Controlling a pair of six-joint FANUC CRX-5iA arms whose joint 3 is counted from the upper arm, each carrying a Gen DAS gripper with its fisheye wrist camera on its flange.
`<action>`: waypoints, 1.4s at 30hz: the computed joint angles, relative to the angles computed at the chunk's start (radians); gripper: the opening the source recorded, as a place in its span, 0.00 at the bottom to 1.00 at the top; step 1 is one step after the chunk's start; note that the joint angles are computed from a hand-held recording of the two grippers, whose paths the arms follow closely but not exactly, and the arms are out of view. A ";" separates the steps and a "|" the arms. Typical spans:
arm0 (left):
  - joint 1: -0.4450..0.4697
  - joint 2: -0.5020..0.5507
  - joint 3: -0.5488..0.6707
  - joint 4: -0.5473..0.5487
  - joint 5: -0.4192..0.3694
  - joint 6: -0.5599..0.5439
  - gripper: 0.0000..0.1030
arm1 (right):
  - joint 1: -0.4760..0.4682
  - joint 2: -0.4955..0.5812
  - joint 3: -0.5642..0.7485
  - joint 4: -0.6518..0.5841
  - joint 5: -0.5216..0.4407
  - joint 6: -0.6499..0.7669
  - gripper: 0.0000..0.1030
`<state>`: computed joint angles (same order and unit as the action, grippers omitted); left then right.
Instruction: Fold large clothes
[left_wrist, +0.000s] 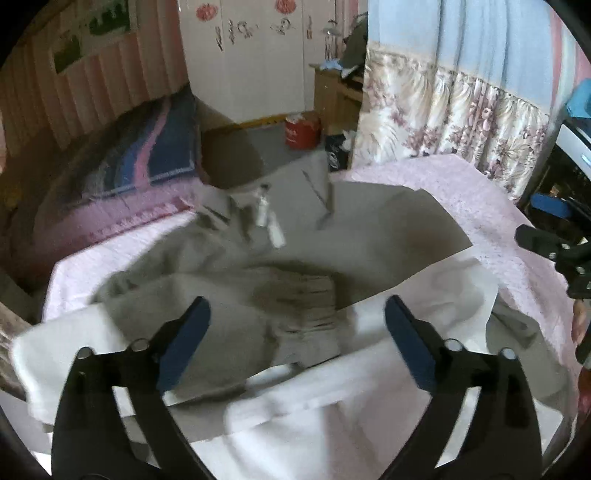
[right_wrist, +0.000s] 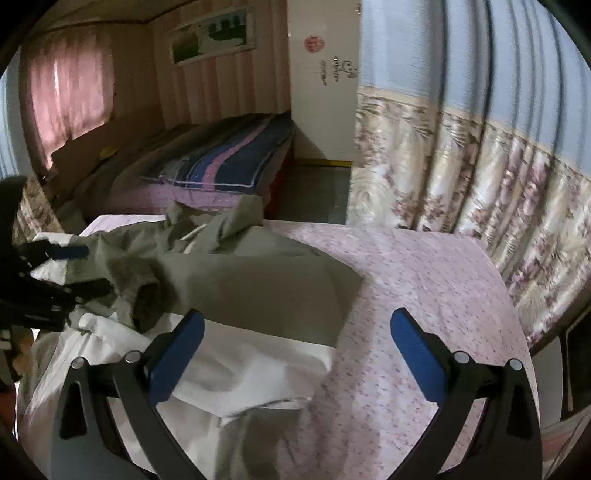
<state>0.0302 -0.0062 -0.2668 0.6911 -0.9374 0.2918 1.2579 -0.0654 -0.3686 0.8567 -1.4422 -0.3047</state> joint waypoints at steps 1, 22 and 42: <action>0.015 -0.009 -0.003 0.005 0.003 -0.012 0.95 | -0.006 0.006 0.008 0.005 0.027 0.009 0.98; 0.344 0.186 0.084 0.218 0.132 -0.177 0.97 | -0.168 0.267 0.196 -0.027 0.438 0.050 0.80; 0.347 0.216 0.135 0.204 0.121 -0.100 0.97 | -0.178 0.278 0.252 0.210 0.282 0.147 0.12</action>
